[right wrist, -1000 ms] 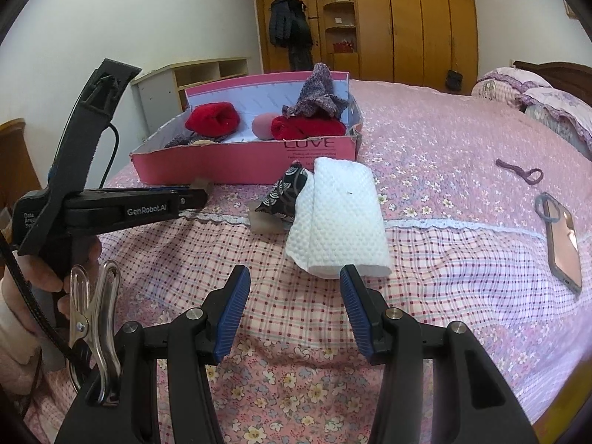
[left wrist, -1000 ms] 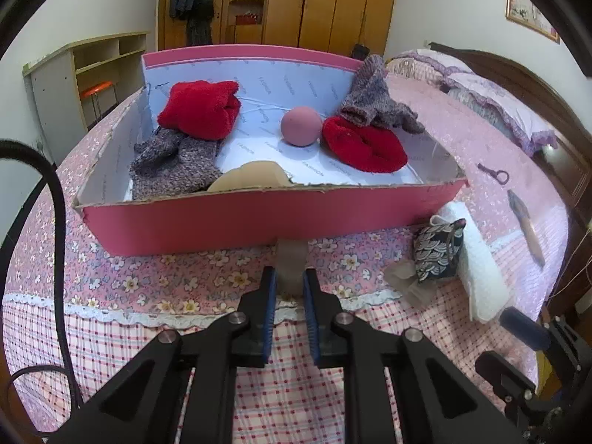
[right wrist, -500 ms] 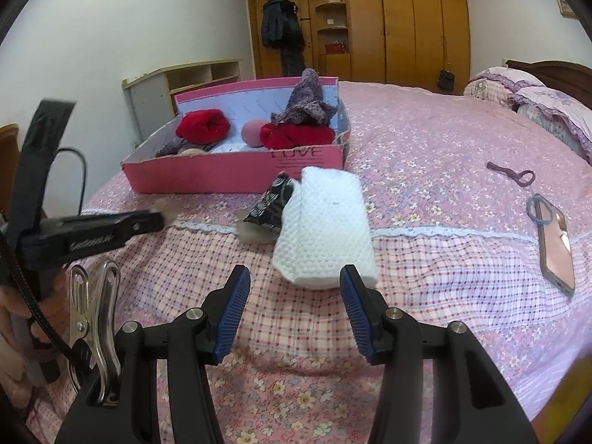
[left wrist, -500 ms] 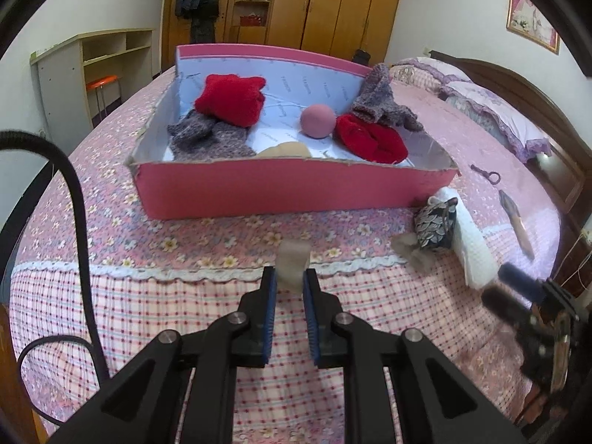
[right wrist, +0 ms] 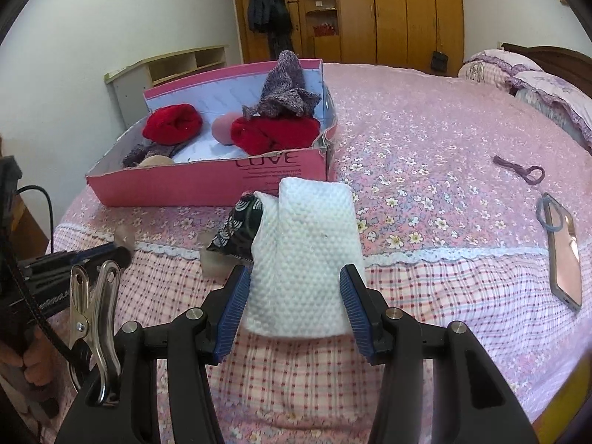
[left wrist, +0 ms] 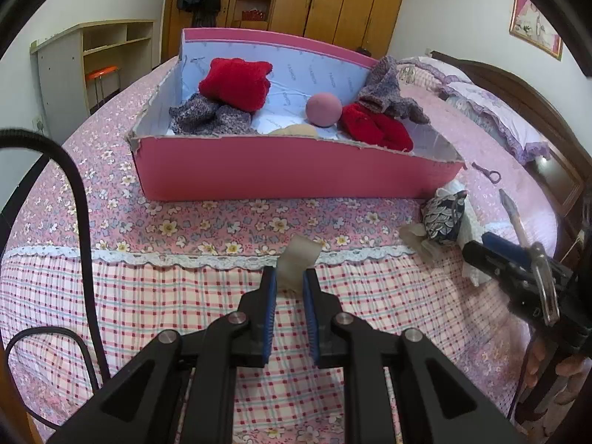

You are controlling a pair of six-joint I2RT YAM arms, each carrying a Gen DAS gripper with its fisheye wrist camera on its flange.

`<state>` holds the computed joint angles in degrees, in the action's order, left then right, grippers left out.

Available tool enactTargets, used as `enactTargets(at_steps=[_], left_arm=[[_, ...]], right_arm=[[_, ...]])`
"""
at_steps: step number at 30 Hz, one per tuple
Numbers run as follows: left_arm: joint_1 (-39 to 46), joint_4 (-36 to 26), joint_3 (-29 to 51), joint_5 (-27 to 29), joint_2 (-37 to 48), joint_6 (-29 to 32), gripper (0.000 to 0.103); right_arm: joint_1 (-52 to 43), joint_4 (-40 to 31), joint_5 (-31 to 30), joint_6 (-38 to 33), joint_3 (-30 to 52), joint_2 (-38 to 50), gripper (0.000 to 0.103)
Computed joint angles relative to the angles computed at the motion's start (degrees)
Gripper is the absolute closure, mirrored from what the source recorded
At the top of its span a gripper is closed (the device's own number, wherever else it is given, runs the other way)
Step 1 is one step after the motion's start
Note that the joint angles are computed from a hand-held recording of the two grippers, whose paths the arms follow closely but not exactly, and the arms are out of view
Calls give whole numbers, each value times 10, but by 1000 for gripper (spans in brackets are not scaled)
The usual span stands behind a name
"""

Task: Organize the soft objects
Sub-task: 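Grasp the white towel with the right gripper while the left grasps a small beige item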

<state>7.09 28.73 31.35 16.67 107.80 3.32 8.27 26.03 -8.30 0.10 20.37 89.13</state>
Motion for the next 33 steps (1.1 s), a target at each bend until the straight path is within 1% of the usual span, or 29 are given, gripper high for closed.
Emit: enactTargets(at_steps=[8,10,11,13,14,15,16,17,20,25,33], left_arm=[[1,3,-1,1,2,1,88],[3,3,-1,2,2,2,88],[3,2,-1,2,1,2,88],[4,3,-1,2,1,2,88],[4,3,-2,3,1,2,88],[5,3,-4,4,-2,2,88],[6,3,-7,6,-5,2,88],[10,3,-10,10,-9,4,88],[12,0,-17,15,-23,4,88],[20,0,-38,27,-54,6,88],[38,-13,-66,47,-107,13,88]], right_arm=[[-4,12,-12,-31,-1,8,52],[0,13,-5,-36,-4,7,59],[4,14,2,-40,-6,7,65],[7,13,11,-46,-8,6,74],[7,11,10,-47,-8,5,82],[3,6,4,-45,-7,3,86],[-1,1,-3,-42,-7,-2,88],[-4,-1,-8,-40,-7,-6,92],[-15,-4,-22,-33,-18,-31,93],[-41,-31,-55,-25,-31,-88,93],[-53,-71,-74,-18,-45,-159,93]])
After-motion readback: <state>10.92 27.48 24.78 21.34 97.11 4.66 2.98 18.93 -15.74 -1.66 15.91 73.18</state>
